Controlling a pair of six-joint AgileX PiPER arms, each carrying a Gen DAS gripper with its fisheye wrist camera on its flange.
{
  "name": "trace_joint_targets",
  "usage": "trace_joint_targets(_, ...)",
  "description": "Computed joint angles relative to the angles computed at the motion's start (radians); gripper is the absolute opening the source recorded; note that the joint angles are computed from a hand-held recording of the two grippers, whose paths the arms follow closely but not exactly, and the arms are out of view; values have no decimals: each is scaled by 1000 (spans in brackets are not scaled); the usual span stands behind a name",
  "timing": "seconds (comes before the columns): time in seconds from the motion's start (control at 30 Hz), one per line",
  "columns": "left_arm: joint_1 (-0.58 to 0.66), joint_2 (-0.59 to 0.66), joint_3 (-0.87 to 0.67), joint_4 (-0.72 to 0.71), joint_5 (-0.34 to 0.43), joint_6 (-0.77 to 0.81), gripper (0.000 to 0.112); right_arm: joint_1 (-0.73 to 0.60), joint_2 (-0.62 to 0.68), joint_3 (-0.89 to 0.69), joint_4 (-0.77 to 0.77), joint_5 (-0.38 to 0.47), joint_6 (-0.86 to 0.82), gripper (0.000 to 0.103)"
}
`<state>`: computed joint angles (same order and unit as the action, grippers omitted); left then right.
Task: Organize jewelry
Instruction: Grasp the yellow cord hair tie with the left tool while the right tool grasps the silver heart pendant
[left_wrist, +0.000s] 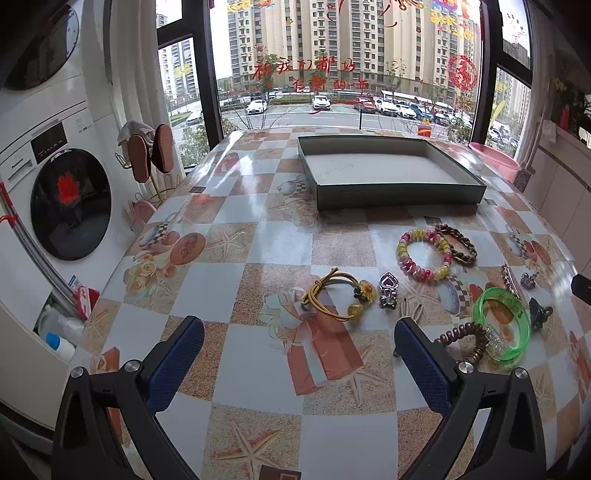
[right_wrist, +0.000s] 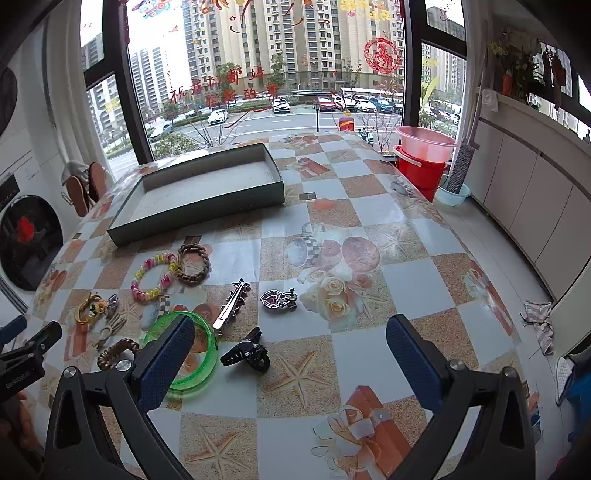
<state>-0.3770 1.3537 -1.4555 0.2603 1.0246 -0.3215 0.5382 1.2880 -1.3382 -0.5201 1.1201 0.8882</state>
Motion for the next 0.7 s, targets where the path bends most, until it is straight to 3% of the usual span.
trace_joint_targets(0.27,96,127,-86,-178,31,186,103,-230,123,-100,234,-8,-290,103)
trace_joint_targets(0.5,97,217,-171,-219,62,242,103,-298,235,-173,362,13,-430,103)
trace_joint_targets(0.7,87,254,-199,-228,72,261,101,-276,281,-193,350,28,-451,87)
